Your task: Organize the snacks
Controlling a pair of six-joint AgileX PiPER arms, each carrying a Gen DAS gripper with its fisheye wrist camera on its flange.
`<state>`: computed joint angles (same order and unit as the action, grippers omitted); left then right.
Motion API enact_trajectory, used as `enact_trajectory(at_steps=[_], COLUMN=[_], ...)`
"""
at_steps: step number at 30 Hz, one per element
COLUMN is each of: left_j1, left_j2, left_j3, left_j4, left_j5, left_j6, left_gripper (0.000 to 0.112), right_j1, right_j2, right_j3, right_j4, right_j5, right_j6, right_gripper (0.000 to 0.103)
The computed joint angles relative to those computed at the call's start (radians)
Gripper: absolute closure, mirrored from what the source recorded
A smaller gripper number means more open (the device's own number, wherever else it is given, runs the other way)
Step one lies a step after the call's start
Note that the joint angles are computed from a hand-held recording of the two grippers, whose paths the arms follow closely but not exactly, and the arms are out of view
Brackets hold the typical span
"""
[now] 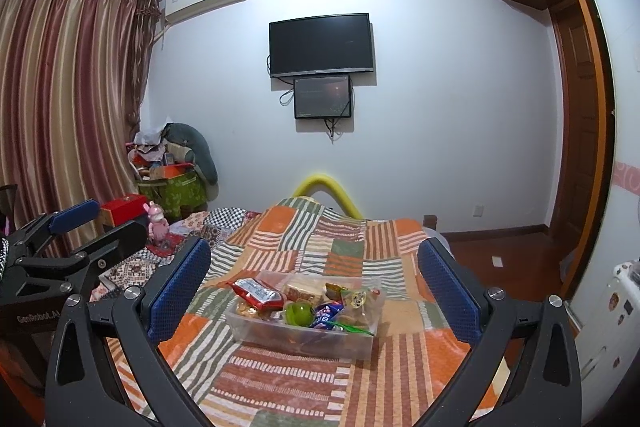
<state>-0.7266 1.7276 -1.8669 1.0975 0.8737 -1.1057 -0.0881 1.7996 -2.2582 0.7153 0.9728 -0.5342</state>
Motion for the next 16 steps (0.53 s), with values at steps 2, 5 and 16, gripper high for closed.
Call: enact_trajectory(at_steps=[2, 5, 16], left_j1=[0.002, 0.0, 0.007], left_j2=[0.003, 0.013, 0.013], left_j3=[-0.005, -0.023, -0.02], left_j4=[-0.003, -0.008, -0.02], left_j5=[-0.001, 0.004, -0.007], left_j6=[0.0, 0.013, 0.02], left_gripper=[0.009, 0.009, 0.009], right_j1=[-0.003, -0.003, -0.003], right_j2=[0.004, 0.007, 0.003], right_j3=[-0.007, -0.012, -0.01], right_j4=[0.003, -0.001, -0.006], right_j5=[0.009, 0.013, 0.02], right_j6=[-0.002, -0.002, -0.003], right_gripper=[0.0, 0.0, 0.0])
